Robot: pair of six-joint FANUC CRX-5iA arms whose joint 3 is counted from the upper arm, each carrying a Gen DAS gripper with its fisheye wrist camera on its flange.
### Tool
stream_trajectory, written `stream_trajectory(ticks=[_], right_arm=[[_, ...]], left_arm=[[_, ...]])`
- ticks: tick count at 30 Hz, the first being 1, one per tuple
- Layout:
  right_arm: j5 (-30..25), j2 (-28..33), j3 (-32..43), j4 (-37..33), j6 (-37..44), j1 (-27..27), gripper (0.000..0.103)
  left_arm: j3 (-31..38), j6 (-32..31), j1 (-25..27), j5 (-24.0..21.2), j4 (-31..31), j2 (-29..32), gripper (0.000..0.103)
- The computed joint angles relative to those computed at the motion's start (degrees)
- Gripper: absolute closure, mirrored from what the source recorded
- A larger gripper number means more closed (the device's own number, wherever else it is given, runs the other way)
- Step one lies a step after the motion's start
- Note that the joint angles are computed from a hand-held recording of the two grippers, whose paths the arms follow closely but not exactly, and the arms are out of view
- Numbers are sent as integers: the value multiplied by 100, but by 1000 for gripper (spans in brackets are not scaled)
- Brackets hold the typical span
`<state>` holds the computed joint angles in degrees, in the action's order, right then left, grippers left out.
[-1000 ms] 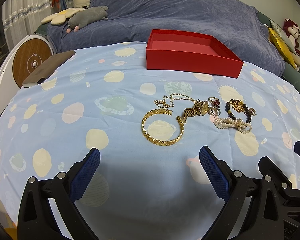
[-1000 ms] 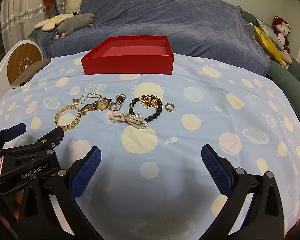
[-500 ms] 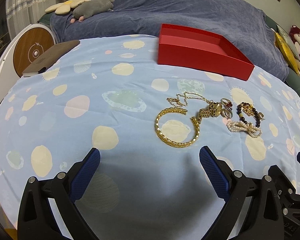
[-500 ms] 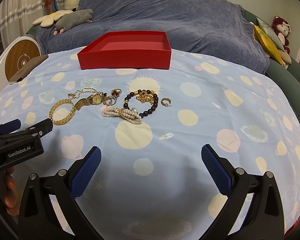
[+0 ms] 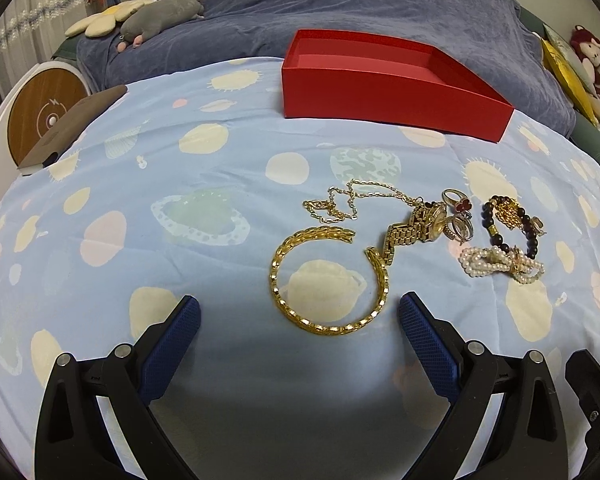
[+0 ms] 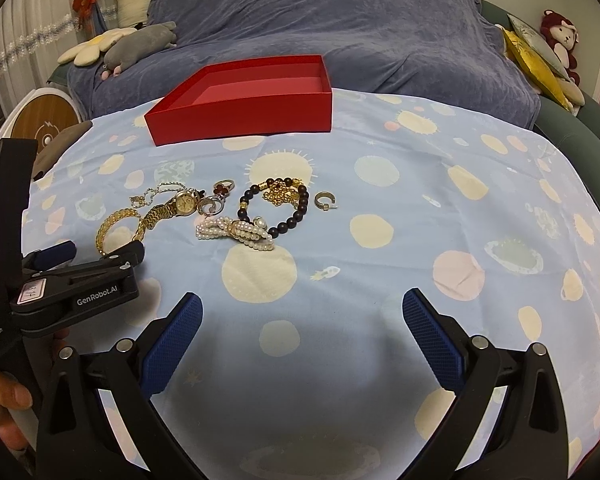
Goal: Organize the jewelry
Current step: 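Grasp the gold bangle with the left tool while the right tool grasps the pearl bracelet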
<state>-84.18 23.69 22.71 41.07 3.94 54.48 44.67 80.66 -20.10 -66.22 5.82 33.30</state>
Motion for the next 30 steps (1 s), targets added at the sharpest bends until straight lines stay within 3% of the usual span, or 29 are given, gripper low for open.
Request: stream_trajectory(ticks=[1, 6, 8, 14, 25, 30], right_arm=[[22, -8, -7, -6, -2, -4, 5], [277, -27, -30, -32, 141, -21, 6], [333, 31, 60, -63, 376, -49, 15], [701, 112, 358, -647, 1081, -322, 46], [808, 424, 759, -826, 1858, -610, 49], [836, 485, 865, -954, 2132, -640, 62]], left_arm=[[37, 18, 3, -9, 5, 26, 7], [43, -97, 45, 95, 159, 33, 38], [11, -185, 76, 100, 293, 24, 48], [-52, -338, 191, 83, 708, 7, 49], [-175, -433, 349, 183, 905, -111, 49], [-96, -401, 378, 87, 939, -44, 49]])
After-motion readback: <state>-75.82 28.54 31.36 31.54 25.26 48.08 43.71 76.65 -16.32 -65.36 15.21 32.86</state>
